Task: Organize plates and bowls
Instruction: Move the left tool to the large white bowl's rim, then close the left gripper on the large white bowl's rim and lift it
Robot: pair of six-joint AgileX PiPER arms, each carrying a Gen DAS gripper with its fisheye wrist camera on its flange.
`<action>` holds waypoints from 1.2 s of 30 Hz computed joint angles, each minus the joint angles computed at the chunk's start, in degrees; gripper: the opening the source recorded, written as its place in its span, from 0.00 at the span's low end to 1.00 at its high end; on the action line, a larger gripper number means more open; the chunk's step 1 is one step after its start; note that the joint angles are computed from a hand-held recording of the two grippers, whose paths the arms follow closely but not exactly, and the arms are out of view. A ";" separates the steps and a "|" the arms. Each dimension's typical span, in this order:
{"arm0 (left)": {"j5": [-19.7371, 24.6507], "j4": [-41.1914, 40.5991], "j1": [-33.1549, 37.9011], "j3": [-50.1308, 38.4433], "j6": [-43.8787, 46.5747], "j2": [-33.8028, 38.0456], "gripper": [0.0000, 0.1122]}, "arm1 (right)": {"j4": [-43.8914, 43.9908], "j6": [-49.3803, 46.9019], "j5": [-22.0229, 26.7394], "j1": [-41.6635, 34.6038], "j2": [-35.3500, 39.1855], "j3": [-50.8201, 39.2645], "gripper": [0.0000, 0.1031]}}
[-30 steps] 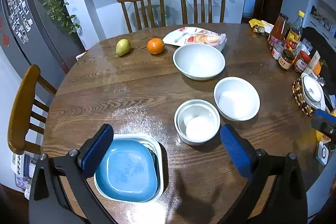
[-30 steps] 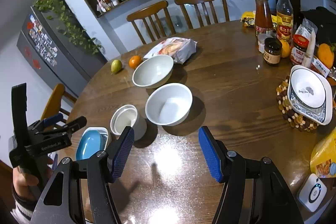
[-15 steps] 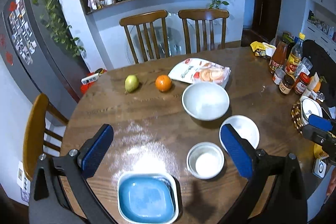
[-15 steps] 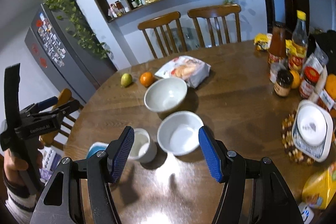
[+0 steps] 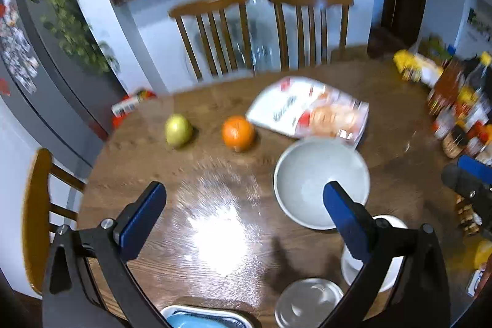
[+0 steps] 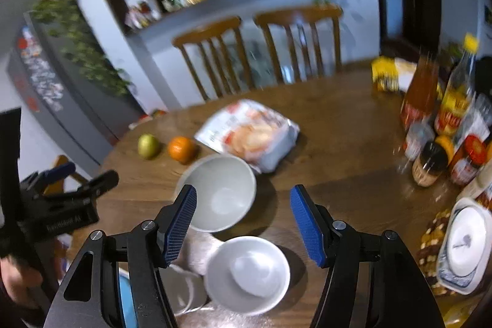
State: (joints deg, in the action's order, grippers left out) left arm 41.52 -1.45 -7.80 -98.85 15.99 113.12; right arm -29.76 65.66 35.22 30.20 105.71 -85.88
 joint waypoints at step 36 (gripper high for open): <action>12.68 -11.19 -0.24 -18.45 6.59 20.78 0.15 | 26.91 -24.15 2.80 -6.11 22.53 -18.68 0.12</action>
State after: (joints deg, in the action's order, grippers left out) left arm 54.20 -12.64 -8.03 -117.30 22.58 133.89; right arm -2.85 41.51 38.02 24.10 128.25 -104.56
